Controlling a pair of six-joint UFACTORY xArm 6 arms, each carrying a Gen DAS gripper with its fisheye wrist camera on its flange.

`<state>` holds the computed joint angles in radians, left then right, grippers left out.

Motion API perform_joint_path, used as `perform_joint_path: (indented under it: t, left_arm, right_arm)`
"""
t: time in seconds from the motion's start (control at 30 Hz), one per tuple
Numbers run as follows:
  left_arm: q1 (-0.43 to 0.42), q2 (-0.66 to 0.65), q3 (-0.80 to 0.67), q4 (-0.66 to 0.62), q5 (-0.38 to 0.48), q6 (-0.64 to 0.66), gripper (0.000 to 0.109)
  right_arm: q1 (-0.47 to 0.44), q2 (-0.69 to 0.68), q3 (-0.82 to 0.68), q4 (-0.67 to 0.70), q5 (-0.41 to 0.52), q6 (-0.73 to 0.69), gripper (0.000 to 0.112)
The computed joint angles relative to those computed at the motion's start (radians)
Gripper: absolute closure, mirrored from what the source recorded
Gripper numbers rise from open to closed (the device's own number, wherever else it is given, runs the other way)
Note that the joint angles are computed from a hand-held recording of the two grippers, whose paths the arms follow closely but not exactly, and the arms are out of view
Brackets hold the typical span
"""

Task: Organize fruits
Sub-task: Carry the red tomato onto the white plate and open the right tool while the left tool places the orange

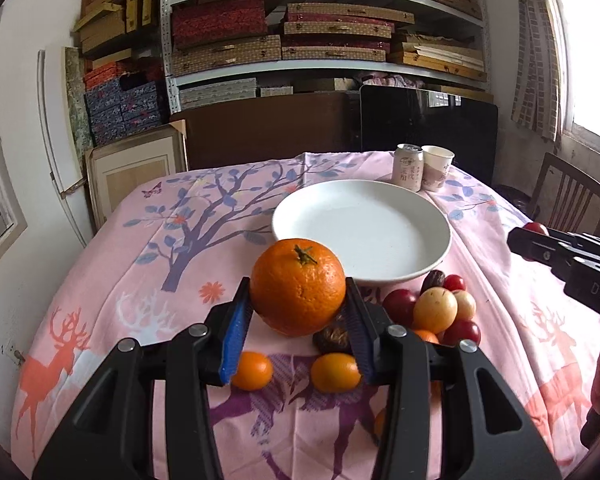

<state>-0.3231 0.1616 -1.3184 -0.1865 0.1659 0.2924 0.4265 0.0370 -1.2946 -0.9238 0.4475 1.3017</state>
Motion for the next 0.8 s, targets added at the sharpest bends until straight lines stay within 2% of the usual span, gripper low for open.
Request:
perform_joint_path:
  t: [0.2,0.3,0.4,0.5,0.57,0.6,0.63,0.67,0.73,0.77,0.8]
  left_arm:
    - [-0.021,0.289,-0.426,0.165,0.185,-0.173,0.065]
    - [-0.034,0.422,-0.607,0.213,0.247,-0.172,0.065]
    - [-0.043,0.518,-0.735,0.182,0.278,-0.125,0.065]
    - [-0.049,0.582,-0.826,0.09,0.308,-0.048,0.065]
    - [-0.053,0.626,-0.889,0.103,0.334,-0.055,0.064]
    - [-0.055,0.644,-0.915,0.123,0.345,-0.066,0.061]
    - [-0.056,0.654,-0.921,0.151,0.33,-0.082,0.044]
    - [-0.055,0.651,-0.903,0.207,0.294,-0.13,0.038]
    - [-0.044,0.635,-0.853,0.327,0.209,-0.246,0.016]
    - [-0.039,0.626,-0.835,0.325,0.187,-0.249,0.012]
    - [-0.036,0.611,-0.815,0.281,0.178,-0.218,0.011]
  right_arm:
    - [-0.089,0.174,-0.178,0.2,-0.049,-0.208,0.083]
    - [-0.112,0.257,-0.262,0.271,-0.039,-0.297,0.083]
    - [-0.119,0.315,-0.319,0.298,-0.022,-0.362,0.083]
    - [-0.124,0.35,-0.342,0.358,-0.035,-0.427,0.082]
    - [-0.123,0.368,-0.357,0.378,-0.04,-0.464,0.082]
    - [-0.124,0.375,-0.362,0.367,-0.044,-0.464,0.08]
    - [-0.125,0.378,-0.363,0.364,-0.053,-0.468,0.07]
    - [-0.128,0.379,-0.361,0.351,-0.06,-0.457,0.059]
    - [-0.136,0.368,-0.346,0.311,-0.063,-0.404,0.042]
    - [-0.14,0.36,-0.335,0.314,-0.065,-0.393,0.031]
    - [-0.145,0.349,-0.322,0.32,-0.066,-0.381,0.029]
